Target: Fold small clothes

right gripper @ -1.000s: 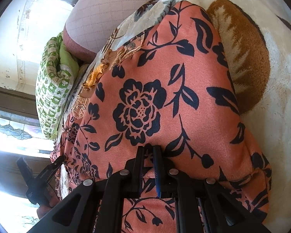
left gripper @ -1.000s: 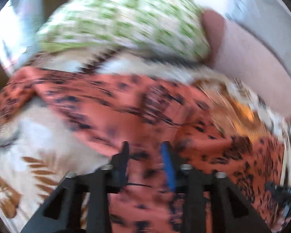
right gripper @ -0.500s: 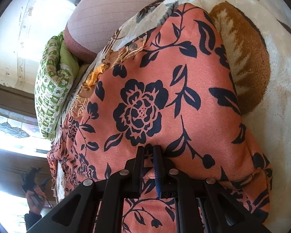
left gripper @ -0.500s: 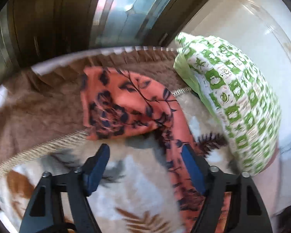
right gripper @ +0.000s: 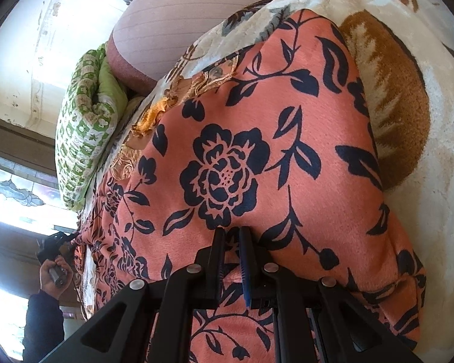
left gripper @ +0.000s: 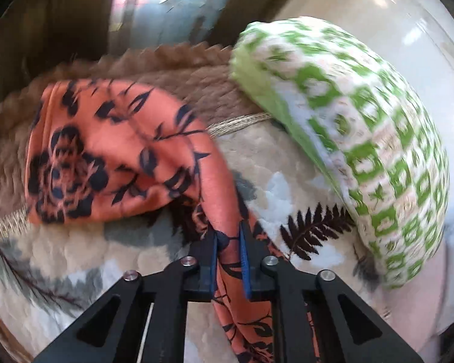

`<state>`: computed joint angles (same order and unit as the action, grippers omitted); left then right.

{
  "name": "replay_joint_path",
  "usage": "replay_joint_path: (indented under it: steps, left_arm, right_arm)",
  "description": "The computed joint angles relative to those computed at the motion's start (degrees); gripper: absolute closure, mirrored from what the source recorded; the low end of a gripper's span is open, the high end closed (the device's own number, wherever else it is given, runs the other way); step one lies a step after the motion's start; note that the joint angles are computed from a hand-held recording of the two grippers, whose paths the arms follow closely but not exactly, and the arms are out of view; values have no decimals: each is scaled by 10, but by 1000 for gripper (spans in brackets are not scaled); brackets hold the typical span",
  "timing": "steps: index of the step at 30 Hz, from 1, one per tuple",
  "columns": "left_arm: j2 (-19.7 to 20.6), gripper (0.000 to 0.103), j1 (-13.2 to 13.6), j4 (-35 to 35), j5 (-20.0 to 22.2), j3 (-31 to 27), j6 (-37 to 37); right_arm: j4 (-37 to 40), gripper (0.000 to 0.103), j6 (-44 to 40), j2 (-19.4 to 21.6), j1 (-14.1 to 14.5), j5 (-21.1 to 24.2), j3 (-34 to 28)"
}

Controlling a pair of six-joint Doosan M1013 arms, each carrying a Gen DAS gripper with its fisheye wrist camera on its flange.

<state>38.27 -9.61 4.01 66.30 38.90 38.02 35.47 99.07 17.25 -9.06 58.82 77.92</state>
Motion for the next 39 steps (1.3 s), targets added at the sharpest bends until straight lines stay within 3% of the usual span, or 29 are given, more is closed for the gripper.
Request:
replay_joint_path:
  steps: [7,10,14,15,16,18,20,22,23,25,28,32,36,39]
  left_arm:
    - [-7,96,-30,4,-20,-35,95]
    - [-10,96,-58,14,-13,-63,146]
    - [-24,95,-124,23,-33,-72,257]
    - [-32,80,-142,16,-39,-61,291]
    - [-39,46,-164,-15,-36,-51,355]
    - [-50,16,-195,-46,-15,-29,459]
    - [-81,16,-236,-7,-36,39,566]
    - [-108,16,-253,26,-73,95,609]
    - [-121,16,-254,40,-91,121,614]
    - [-127,16,-242,57,-80,131,583]
    - [-131,16,-210,77,-55,132,488]
    - [-108,16,-160,107,-31,96,343]
    - [-68,16,-139,48,19,29,324]
    - [-18,16,-130,-51,64,-50,310]
  right_arm:
    - [-8,91,3,1,3,4,-5]
    - [-11,91,3,2,4,5,-7]
    - [-14,91,4,2,5,7,-9]
    - [-14,91,4,2,4,7,-8]
    - [-11,91,4,2,4,7,-7]
    - [6,91,4,1,-2,13,-4]
    - [27,91,7,-1,-9,21,0]
    - [53,91,12,-1,-18,32,5]
    - [62,91,13,-2,-20,36,6]
    - [71,91,13,-2,-24,42,7]
    - [67,91,16,-1,-23,45,6]
    - [64,91,20,-1,-21,44,5]
    - [66,91,20,-1,-21,39,8]
    - [74,91,16,-1,-23,38,11]
